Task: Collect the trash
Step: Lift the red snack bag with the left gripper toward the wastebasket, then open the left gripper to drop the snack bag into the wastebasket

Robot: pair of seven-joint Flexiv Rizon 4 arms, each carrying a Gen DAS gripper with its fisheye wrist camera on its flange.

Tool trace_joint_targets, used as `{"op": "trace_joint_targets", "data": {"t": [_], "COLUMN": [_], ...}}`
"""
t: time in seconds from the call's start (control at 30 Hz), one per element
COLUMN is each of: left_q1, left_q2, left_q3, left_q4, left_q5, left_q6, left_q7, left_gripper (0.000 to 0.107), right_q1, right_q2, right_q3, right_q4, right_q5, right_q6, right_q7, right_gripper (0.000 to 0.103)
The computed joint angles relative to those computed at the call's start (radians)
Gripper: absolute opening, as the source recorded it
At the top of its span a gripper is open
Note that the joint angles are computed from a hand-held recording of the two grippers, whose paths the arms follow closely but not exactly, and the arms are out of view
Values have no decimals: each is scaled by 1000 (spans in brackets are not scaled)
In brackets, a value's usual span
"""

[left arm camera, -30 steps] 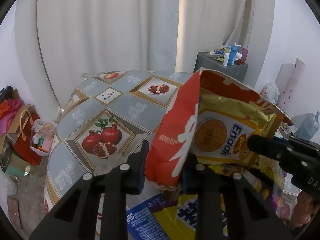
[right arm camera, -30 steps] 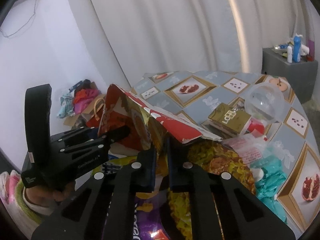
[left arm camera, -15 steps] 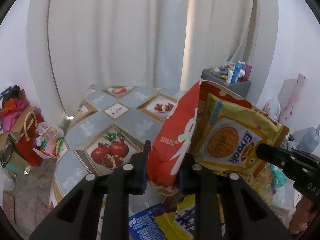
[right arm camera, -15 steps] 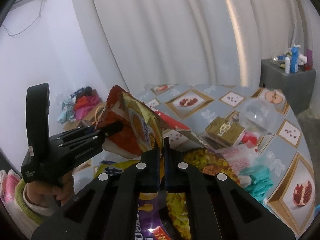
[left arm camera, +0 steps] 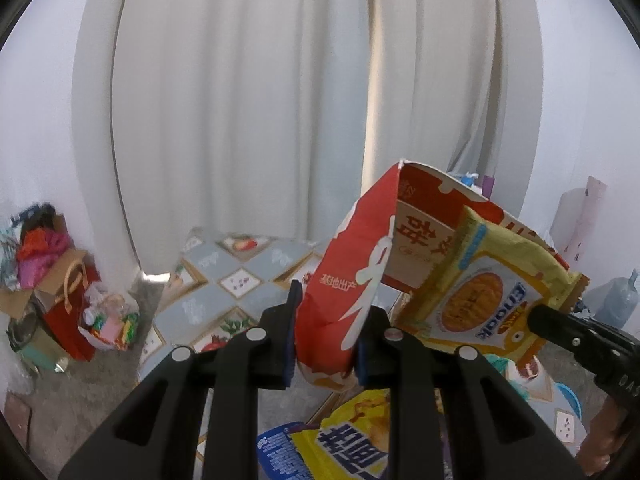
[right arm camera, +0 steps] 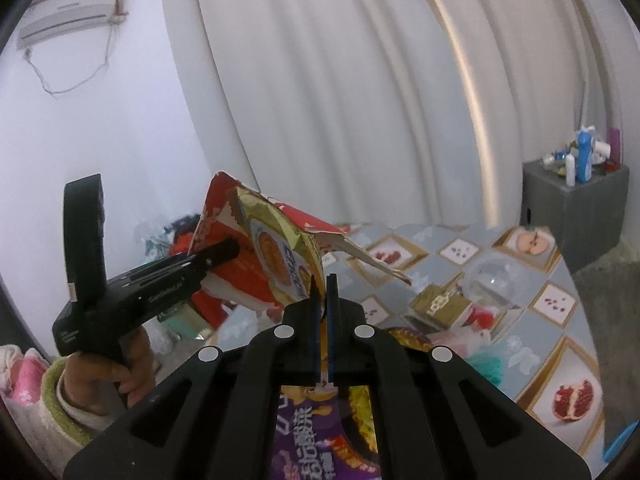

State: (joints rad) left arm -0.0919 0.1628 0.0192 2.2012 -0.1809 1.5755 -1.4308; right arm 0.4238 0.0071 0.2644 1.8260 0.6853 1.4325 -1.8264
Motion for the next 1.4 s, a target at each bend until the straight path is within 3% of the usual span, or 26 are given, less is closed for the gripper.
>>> {"op": "trace_joint_targets", "data": {"t": [0.13, 0.3, 0.37, 0.57, 0.73, 0.83, 1.07, 1.17, 1.33, 1.37, 1.4], "left_q1": [8, -46, -66, -208, -306, -368, -557, -625, -695, -696, -714], "left_q2": [34, 42, 24, -114, -258, -367, -702, -857, -1103, -1138, -1193], "left_q3": [-32, -73, -101, -162, -218, -238, -216, -196, -172, -178, -151], "left_q4": [-13, -29, -48, -151, -273, -393, -829, -1037, -1365, -1412, -1492], "left_q5": [39, 51, 67, 12, 25, 64, 160, 169, 149, 156, 144], "left_q6": [-27, -58, -68, -102, -130, -217, -571, -747, -995, -1021, -1070], "left_q7": [-35, -63, -78, -32, -5, -9, -31, -47, -35, -36, -32], "left_gripper": [21, 21, 21, 21, 21, 22, 22, 22, 26, 35, 53], "right_q1": [-7, -32, -77, -325, -425, -455, -494, -436, -279, -253, -240], "right_q2": [78, 199, 250, 405, 494, 515, 423, 351, 219, 182, 154], "right_q3": [-18, -44, -30, 49, -21, -81, -217, -322, -537, -571, -595], "right_q4": [55, 212, 284, 496, 619, 676, 755, 780, 702, 675, 651], "right_q5": [32, -56, -116, -327, -352, -357, -401, -404, -146, -79, -25], "right_q6": [2, 60, 69, 54, 17, 16, 48, 75, 10, -5, -24], "right_q7": [-14, 112, 194, 478, 627, 688, 794, 804, 609, 557, 508], "right_gripper": [0, 0, 0, 0, 0, 0, 0, 0, 1, 1, 5]}}
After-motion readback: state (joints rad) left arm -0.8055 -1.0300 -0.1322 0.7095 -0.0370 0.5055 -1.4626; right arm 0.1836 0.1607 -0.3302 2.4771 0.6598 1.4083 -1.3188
